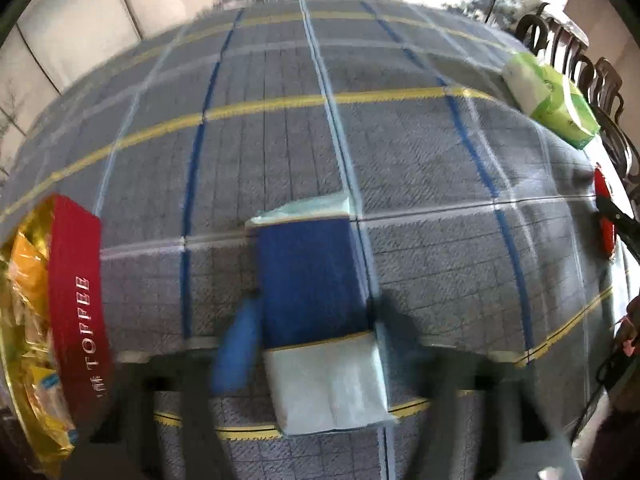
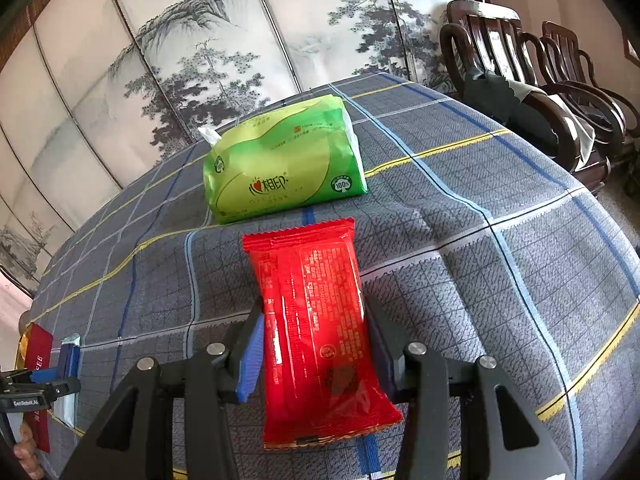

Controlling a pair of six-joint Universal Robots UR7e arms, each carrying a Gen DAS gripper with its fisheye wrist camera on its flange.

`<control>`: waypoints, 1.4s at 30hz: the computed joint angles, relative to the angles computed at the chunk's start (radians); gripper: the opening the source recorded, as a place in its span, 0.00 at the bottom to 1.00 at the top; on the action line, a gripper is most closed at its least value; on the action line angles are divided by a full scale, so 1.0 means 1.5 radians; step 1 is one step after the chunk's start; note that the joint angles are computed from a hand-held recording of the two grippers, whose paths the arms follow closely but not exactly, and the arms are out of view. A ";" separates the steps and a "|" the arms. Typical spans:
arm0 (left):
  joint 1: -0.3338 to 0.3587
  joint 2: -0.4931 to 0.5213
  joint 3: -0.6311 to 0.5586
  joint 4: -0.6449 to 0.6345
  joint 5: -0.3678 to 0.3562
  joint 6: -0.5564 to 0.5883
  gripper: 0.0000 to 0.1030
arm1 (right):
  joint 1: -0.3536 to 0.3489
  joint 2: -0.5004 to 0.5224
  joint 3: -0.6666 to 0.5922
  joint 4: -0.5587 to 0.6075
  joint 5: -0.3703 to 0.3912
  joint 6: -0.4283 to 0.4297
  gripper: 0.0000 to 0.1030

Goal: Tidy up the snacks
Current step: 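Grasp the blue-and-white tissue pack with the left gripper and lift it, then carry the tissue pack over the gold tray with the left gripper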

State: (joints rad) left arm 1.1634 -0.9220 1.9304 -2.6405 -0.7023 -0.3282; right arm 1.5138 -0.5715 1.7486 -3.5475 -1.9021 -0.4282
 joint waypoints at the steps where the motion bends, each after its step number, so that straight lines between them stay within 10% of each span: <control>1: -0.001 0.001 0.000 0.001 0.002 -0.007 0.44 | 0.000 -0.001 0.001 0.000 0.001 0.000 0.45; 6: -0.005 -0.026 0.045 -0.063 -0.032 0.001 0.44 | 0.000 0.000 0.000 -0.001 -0.001 0.000 0.45; 14: -0.107 -0.081 0.190 -0.237 0.101 0.092 0.44 | 0.001 0.002 -0.001 -0.005 -0.011 -0.006 0.45; 25: -0.158 -0.181 0.284 -0.237 0.159 0.062 0.44 | 0.019 0.019 -0.015 -0.017 -0.064 -0.030 0.45; 42: -0.116 -0.305 0.337 -0.150 0.203 -0.031 0.45 | 0.050 0.061 -0.055 -0.038 -0.162 -0.090 0.45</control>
State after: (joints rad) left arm 0.9901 -1.3799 2.4355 -2.8651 -0.3974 -0.3748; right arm 1.5885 -0.4795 1.6662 -3.6039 -2.1454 -0.5635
